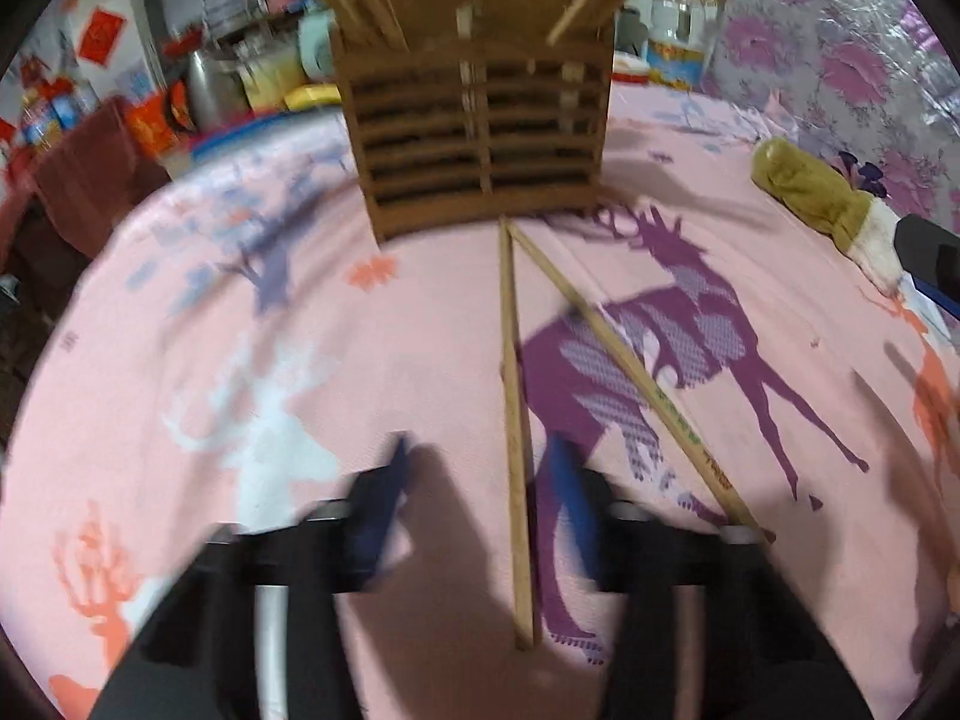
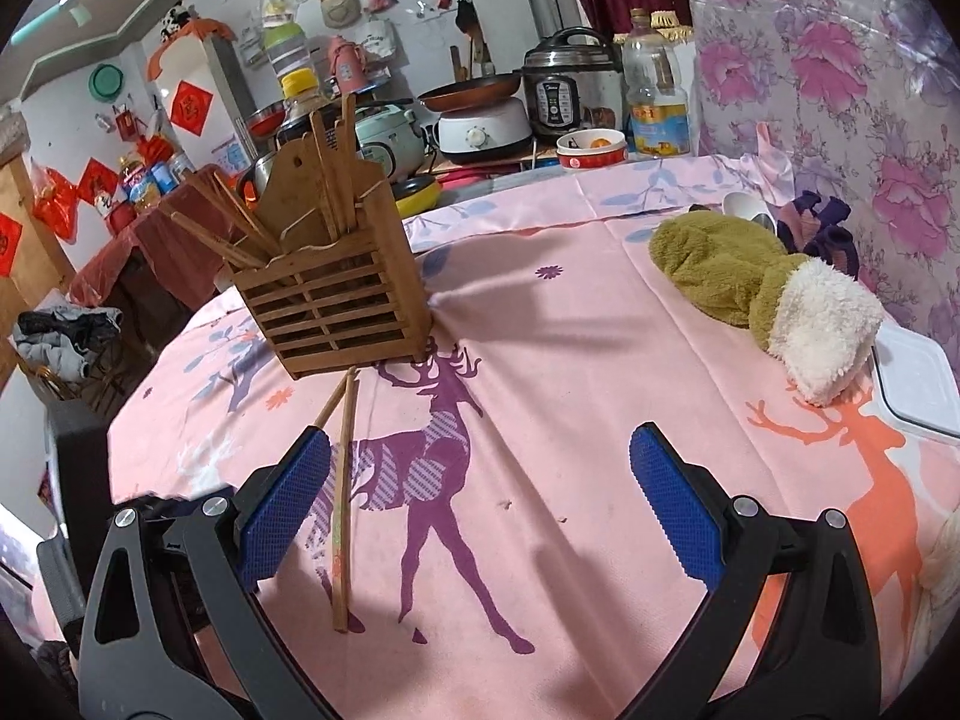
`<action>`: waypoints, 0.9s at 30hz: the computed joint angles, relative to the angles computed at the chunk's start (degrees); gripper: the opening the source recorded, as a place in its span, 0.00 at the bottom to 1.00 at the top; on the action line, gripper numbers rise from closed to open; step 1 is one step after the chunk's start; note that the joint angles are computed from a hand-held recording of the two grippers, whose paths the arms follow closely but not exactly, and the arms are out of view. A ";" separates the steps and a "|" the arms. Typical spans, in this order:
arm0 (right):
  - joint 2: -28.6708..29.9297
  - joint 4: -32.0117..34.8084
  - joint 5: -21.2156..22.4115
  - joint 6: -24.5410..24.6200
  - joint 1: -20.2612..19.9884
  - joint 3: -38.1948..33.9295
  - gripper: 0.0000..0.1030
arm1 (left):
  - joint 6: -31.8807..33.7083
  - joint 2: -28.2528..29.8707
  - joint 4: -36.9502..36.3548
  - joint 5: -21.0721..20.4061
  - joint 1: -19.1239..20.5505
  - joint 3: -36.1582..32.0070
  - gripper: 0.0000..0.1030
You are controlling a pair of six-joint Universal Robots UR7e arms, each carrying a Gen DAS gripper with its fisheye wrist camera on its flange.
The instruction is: Organize utensils
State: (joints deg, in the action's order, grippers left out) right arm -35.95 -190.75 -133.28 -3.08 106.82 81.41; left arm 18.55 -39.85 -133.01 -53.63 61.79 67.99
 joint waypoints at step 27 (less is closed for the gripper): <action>4.82 11.60 2.44 -8.32 1.22 -4.09 0.88 | -3.92 -2.97 -11.02 8.42 0.92 1.28 0.83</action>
